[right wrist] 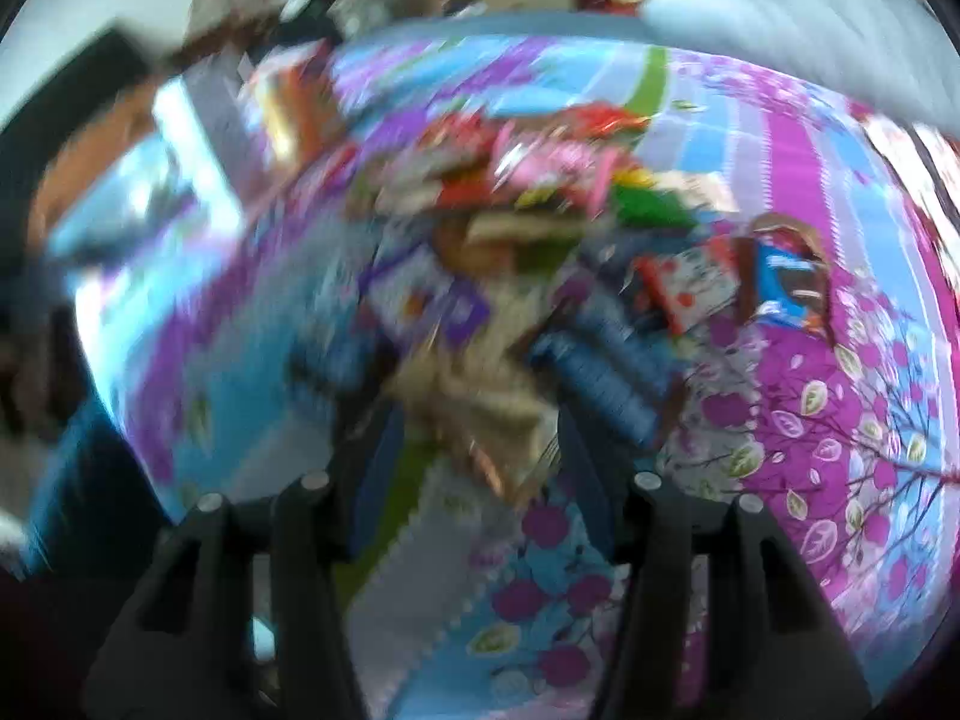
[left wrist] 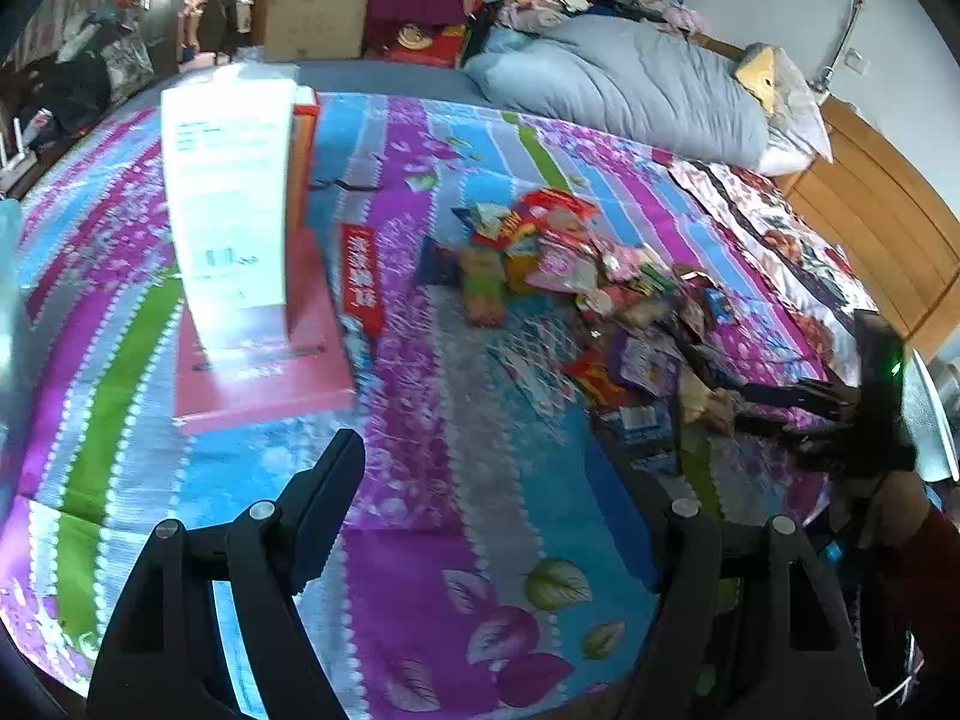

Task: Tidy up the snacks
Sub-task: 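Grasp the blue-black packet with the left tool while the right tool grasps the gold packet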

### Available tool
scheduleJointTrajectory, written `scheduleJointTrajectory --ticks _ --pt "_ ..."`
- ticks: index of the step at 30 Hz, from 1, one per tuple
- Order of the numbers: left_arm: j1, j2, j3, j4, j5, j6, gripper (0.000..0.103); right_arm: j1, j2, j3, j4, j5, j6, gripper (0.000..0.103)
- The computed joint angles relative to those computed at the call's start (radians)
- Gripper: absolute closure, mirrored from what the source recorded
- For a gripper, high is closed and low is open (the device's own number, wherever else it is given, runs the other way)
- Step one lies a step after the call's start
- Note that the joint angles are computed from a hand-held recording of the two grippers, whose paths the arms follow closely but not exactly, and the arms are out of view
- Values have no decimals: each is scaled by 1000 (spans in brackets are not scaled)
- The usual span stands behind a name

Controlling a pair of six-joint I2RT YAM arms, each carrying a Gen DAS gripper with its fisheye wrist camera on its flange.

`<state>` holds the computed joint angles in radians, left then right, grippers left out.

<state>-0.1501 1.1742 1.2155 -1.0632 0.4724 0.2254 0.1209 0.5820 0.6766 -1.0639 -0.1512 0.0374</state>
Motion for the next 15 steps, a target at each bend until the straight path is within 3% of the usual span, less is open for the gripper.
scheduleJointTrajectory --ticks 2,6,13,15 --pt "-11 6 -4 -12 20 3 26 102 22 -15 22 70 7 48" --pt "-46 19 -18 -40 53 36 26 152 107 -46 110 157 -39 48" --pt "-168 52 -51 -30 45 69 26 113 125 -84 188 127 -73 43" --pt "-210 70 -58 -13 47 75 26 87 132 -88 188 92 -70 47"
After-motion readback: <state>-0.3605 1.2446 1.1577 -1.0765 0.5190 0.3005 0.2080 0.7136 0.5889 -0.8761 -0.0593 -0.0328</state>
